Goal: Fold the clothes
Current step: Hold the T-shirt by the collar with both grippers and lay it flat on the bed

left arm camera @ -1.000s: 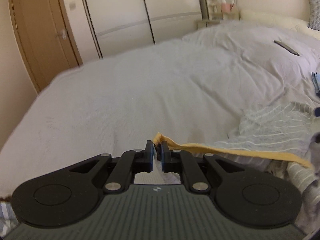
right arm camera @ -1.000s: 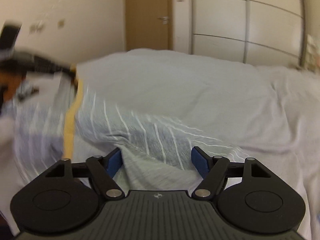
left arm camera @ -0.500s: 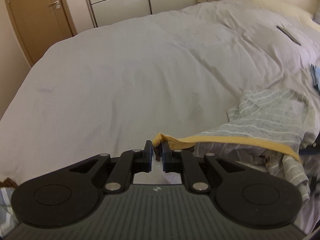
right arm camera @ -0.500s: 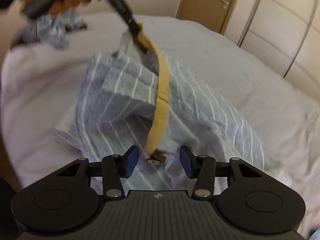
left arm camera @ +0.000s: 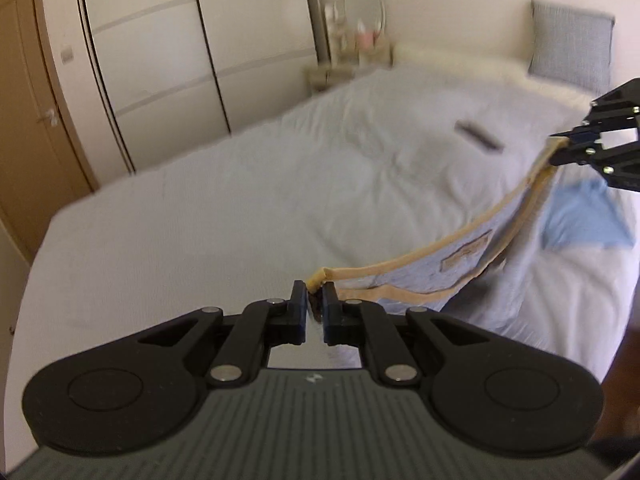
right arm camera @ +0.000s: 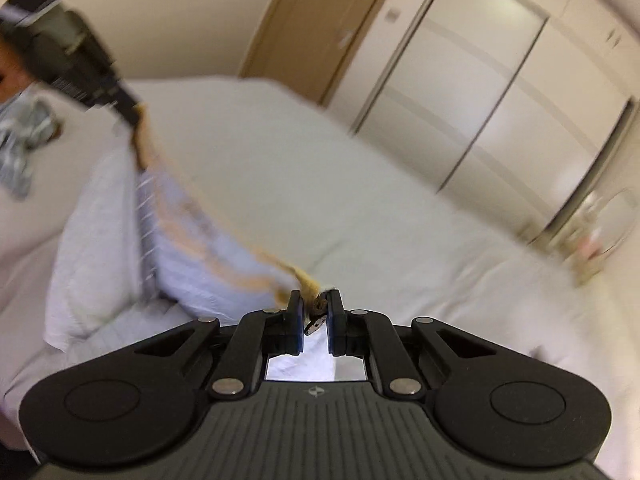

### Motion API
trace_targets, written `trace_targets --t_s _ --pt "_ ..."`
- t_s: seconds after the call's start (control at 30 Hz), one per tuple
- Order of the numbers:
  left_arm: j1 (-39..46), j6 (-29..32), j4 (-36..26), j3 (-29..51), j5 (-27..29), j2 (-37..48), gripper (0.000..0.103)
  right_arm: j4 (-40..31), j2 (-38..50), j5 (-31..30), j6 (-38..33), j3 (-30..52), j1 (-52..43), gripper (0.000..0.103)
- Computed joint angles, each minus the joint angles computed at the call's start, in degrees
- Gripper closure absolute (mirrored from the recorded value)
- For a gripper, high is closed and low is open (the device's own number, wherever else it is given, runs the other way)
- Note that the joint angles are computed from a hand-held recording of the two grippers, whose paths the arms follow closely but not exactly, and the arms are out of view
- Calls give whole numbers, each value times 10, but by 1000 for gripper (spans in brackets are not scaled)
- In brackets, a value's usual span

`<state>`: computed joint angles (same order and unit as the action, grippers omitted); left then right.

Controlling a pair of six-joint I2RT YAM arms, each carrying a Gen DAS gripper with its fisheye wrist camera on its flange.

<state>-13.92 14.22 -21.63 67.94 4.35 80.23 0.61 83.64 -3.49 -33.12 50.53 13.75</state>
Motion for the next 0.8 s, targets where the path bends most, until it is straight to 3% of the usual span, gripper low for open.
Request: trace_targets --t_s 0.13,0.23,0.4,0.5,0.57,0.63,0.7,0.8 --pt "-50 -35 -62 67 -60 -54 97 -67 -52 -5 -21 76 -21 95" --pt "-120 -59 -123 116 -153 -88 97 -116 -91 -54 -36 116 -62 95" --pt "-314 -130 -249 242 -393 -97 97 -223 -155 -220 -61 185 -186 95" --pt "-406 -146 -309 370 -523 -52 97 -293 -154 -359 -78 272 -293 95" --pt "-440 -122 -331 479 -578 -1 97 -315 -135 -428 -81 337 -342 95" --pt "-449 -66 -334 601 -602 60 97 -323 -103 -477 -65 410 -373 95" --pt "-428 -8 -340 719 -585 125 97 -317 -64 -508 -38 482 -390 95" --pt "-336 33 -361 846 -488 215 97 -284 0 -502 -7 565 -383 95"
